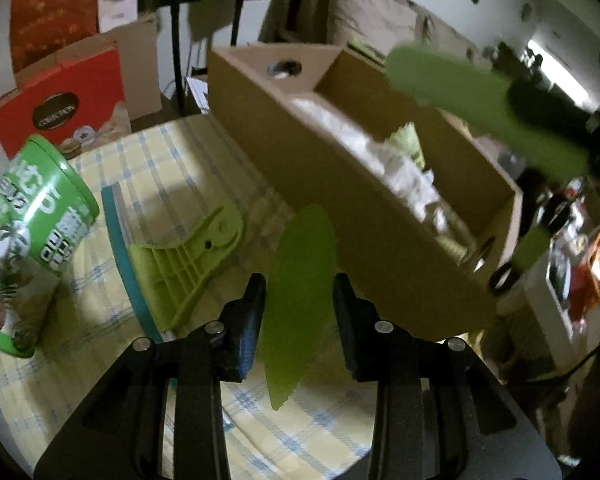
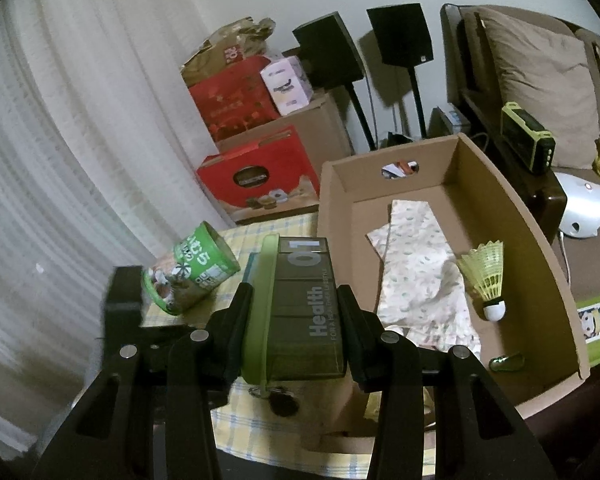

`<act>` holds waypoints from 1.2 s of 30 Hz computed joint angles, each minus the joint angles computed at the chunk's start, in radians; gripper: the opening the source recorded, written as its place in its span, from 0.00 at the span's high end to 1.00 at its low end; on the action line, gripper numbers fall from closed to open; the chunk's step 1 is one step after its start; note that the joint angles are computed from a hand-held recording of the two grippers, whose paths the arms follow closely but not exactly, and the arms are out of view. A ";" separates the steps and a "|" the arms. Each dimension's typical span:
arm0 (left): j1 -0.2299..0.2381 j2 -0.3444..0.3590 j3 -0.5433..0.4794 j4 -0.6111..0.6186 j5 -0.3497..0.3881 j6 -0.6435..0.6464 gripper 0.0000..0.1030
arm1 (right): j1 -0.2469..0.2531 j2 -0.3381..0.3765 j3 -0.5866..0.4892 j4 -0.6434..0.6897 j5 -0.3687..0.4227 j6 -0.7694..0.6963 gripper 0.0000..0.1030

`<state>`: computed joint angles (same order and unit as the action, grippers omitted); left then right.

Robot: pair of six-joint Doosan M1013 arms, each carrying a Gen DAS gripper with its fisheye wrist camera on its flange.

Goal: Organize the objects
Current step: 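Grasp the green leaf-shaped piece with the left gripper while the right holds the pill box, then lower the pill box into the box and open the right gripper while the left carries the leaf piece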

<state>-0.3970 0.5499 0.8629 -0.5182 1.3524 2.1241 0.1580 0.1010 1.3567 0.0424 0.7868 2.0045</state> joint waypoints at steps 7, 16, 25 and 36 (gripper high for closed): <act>-0.007 0.001 -0.064 -0.002 0.021 -0.125 0.69 | -0.017 -0.012 0.011 -0.028 -0.004 0.028 0.59; -0.034 0.001 -0.100 -0.036 0.015 -0.185 0.69 | -0.049 -0.021 0.017 -0.078 -0.001 0.070 0.59; -0.074 0.005 -0.111 -0.064 0.025 -0.228 0.69 | -0.090 0.024 -0.014 -0.059 0.051 0.043 0.59; -0.094 0.014 -0.110 -0.056 0.034 -0.258 0.70 | -0.130 0.107 -0.055 -0.013 0.156 0.022 0.59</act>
<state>-0.4911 0.5635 0.7527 -0.5743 1.3861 1.8664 0.0281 0.2080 1.3020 0.0290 0.9428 2.0265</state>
